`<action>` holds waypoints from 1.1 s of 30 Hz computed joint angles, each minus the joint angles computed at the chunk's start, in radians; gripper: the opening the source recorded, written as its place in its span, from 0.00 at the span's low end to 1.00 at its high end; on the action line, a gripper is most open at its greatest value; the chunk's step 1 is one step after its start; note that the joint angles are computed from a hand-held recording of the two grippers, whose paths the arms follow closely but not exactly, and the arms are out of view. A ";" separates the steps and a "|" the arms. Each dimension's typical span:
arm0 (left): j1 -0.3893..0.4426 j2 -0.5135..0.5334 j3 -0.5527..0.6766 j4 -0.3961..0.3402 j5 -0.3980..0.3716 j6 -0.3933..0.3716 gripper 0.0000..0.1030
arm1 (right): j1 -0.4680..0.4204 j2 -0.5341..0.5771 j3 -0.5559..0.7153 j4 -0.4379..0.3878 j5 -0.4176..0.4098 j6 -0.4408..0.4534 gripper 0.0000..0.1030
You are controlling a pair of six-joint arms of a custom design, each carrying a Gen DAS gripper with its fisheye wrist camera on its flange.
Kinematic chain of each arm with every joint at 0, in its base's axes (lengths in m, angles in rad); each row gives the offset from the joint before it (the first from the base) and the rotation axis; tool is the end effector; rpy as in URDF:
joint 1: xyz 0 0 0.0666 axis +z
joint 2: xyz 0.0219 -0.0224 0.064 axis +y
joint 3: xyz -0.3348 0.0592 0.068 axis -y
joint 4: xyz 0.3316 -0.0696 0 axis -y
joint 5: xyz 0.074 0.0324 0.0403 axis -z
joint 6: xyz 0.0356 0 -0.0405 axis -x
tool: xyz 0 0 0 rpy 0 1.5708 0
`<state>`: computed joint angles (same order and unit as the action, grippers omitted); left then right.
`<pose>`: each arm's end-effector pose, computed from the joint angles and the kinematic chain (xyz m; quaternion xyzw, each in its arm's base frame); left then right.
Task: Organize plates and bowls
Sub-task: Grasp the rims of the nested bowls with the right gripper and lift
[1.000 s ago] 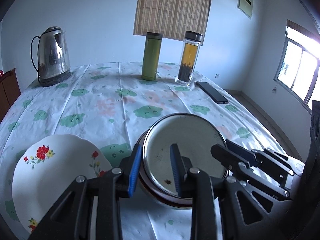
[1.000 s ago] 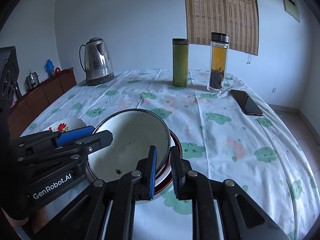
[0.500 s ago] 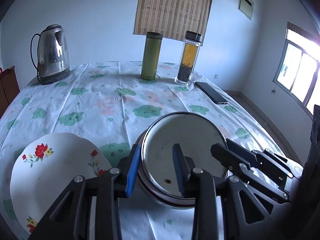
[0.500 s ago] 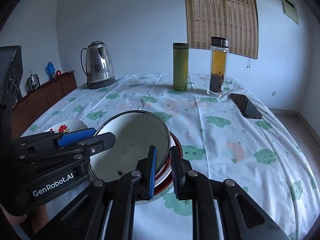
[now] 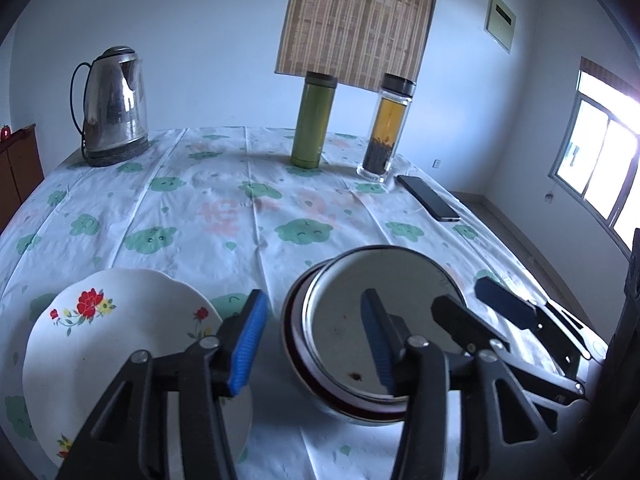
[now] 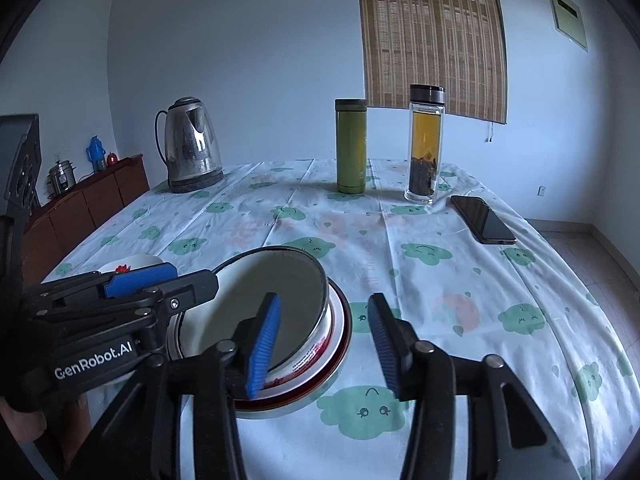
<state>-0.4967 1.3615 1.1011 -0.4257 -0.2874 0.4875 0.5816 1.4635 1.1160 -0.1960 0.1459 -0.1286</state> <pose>0.3763 -0.1930 0.3182 -0.0572 0.8947 -0.0861 0.4345 0.3864 0.2474 0.3012 -0.1602 0.8545 0.1109 0.4815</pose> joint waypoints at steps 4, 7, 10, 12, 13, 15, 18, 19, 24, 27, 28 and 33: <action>0.014 -0.001 -0.007 0.007 0.025 0.013 0.55 | -0.008 0.005 0.014 -0.020 -0.017 -0.009 0.55; 0.020 0.000 -0.009 0.004 0.038 0.017 0.55 | -0.019 0.016 0.028 -0.039 -0.058 -0.029 0.55; 0.019 0.005 -0.005 -0.003 0.032 0.018 0.60 | -0.034 0.025 0.035 -0.048 -0.102 -0.064 0.56; 0.018 0.011 0.000 -0.010 0.035 0.015 0.60 | -0.043 0.034 0.039 -0.053 -0.099 -0.083 0.59; 0.017 0.014 0.003 -0.013 0.035 0.014 0.60 | -0.046 0.037 0.040 -0.055 -0.103 -0.087 0.59; 0.017 0.018 0.006 -0.019 0.040 0.011 0.61 | -0.057 0.057 0.056 -0.075 -0.128 -0.097 0.59; 0.019 0.022 0.008 -0.024 0.045 0.011 0.63 | -0.075 0.086 0.087 -0.112 -0.193 -0.119 0.60; 0.022 0.022 0.007 -0.023 0.054 0.011 0.63 | -0.080 0.093 0.097 -0.127 -0.214 -0.122 0.60; 0.030 0.029 0.014 -0.040 0.088 0.016 0.63 | -0.092 0.100 0.101 -0.146 -0.265 -0.138 0.60; 0.030 0.035 0.021 -0.050 0.097 0.015 0.63 | -0.094 0.098 0.096 -0.145 -0.285 -0.141 0.56; 0.030 0.037 0.023 -0.055 0.098 0.014 0.63 | -0.091 0.097 0.095 -0.147 -0.283 -0.138 0.53; 0.048 0.050 0.030 -0.070 0.155 0.024 0.63 | -0.074 0.101 0.112 -0.179 -0.247 -0.121 0.44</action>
<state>-0.4483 1.4114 1.1311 -0.4959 -0.1320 0.5117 0.5080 1.5650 1.2279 -0.3750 -0.1016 -0.2494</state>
